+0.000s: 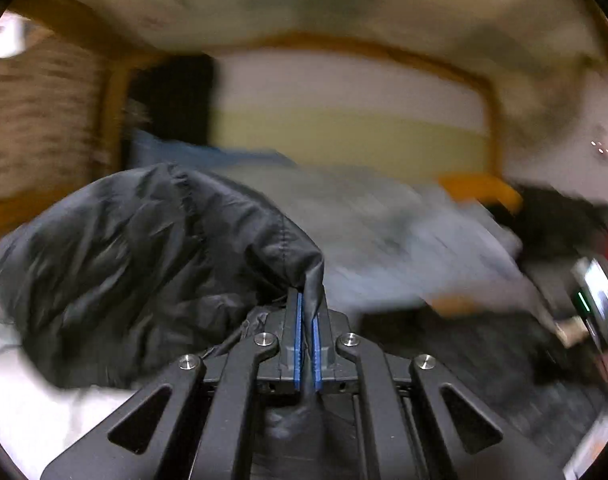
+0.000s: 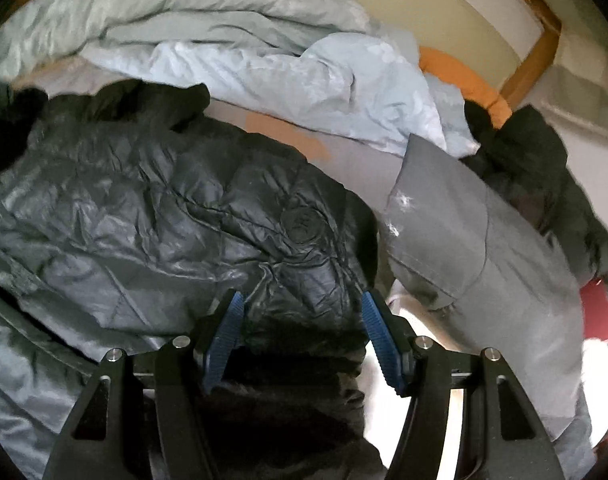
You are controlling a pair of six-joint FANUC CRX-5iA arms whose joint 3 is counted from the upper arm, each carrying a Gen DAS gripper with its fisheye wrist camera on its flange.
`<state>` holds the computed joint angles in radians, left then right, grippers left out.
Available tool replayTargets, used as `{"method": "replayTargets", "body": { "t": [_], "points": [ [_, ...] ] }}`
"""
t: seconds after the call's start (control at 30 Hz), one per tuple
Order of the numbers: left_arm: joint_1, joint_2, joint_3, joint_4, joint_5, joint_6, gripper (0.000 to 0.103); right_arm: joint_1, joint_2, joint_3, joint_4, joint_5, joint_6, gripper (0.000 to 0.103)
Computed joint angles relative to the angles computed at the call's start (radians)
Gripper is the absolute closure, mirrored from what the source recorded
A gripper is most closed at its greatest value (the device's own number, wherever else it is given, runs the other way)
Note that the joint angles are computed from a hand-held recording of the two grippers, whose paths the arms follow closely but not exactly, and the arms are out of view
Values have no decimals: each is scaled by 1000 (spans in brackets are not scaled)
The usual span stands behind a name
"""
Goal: Fold large clothes
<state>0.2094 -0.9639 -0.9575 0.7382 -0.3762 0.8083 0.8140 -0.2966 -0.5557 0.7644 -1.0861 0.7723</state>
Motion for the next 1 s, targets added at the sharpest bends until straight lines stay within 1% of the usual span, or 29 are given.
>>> {"method": "replayTargets", "body": {
  "t": [0.07, 0.1, 0.13, 0.17, 0.23, 0.27, 0.3, 0.33, 0.37, 0.4, 0.43, 0.47, 0.5, 0.53, 0.57, 0.6, 0.63, 0.67, 0.73, 0.77, 0.8, 0.83, 0.87, 0.9, 0.93, 0.97, 1.0],
  "points": [
    [-93, 57, 10, -65, -10, 13, 100, -2, -7, 7, -17, -6, -9, 39],
    [-132, 95, 25, -114, -30, 31, 100, -3, -11, 8, -21, -8, -9, 39],
    [-165, 123, 45, -177, -54, 77, 99, -5, -13, 10, -23, -8, -7, 39],
    [-192, 162, 64, -218, -77, 106, 99, -5, -18, 8, -24, -9, -7, 39],
    [-224, 225, 101, -272, -147, 154, 99, -7, -29, 9, -29, -4, -3, 39],
    [-233, 246, 110, -276, -179, 155, 99, -9, -35, 10, -33, -2, 1, 39],
    [-236, 259, 112, -258, -213, 123, 99, -10, -40, 12, -38, 1, 4, 39],
    [-245, 259, 120, -266, -237, 119, 97, -7, -44, 12, -41, 5, 0, 39],
    [-251, 244, 118, -270, -246, 115, 96, -6, -57, 8, -49, 21, -3, 39],
    [-248, 210, 101, -241, -251, 84, 96, -7, -81, 4, -78, 63, 2, 39],
    [-249, 195, 97, -222, -249, 59, 90, -12, -102, 13, -134, 103, 26, 39],
    [-257, 169, 105, -245, -253, 74, 70, -12, -116, 25, -190, 125, 53, 39],
    [-263, 144, 119, -288, -255, 116, 55, -7, -132, 35, -240, 150, 79, 39],
    [-265, 120, 121, -311, -246, 146, 32, 5, -148, 34, -260, 170, 92, 39],
    [-254, 91, 109, -293, -238, 136, 28, 25, -161, 26, -251, 177, 86, 39],
    [-226, 73, 103, -250, -262, 94, 28, 51, -171, 15, -222, 180, 71, 38],
    [-212, 76, 113, -238, -285, 80, 28, 71, -174, 6, -193, 179, 52, 37],
    [-197, 68, 118, -236, -291, 84, 28, 98, -179, -8, -150, 170, 25, 36],
    [-127, 33, 113, -207, -297, 69, 27, 131, -185, -25, -109, 164, -1, 35],
    [-84, 30, 115, -186, -305, 66, 24, 138, -186, -28, -103, 162, -4, 35],
    [-31, 37, 111, -140, -319, 56, 22, 140, -184, -29, -102, 160, -3, 35],
    [22, 69, 105, -81, -336, 39, 16, 141, -181, -28, -106, 160, -1, 35],
    [73, 118, 106, -27, -378, 30, 14, 138, -177, -24, -113, 161, 2, 35],
    [122, 190, 112, 19, -433, 31, 14, 133, -172, -20, -121, 162, 4, 35],
    [154, 241, 110, 44, -462, 49, 15, 130, -171, -18, -131, 162, 6, 35],
    [193, 287, 103, 80, -493, 63, 19, 124, -163, -10, -148, 162, 13, 35],
    [223, 330, 93, 121, -520, 57, 21, 116, -155, -2, -167, 162, 22, 35]
  ]
}}
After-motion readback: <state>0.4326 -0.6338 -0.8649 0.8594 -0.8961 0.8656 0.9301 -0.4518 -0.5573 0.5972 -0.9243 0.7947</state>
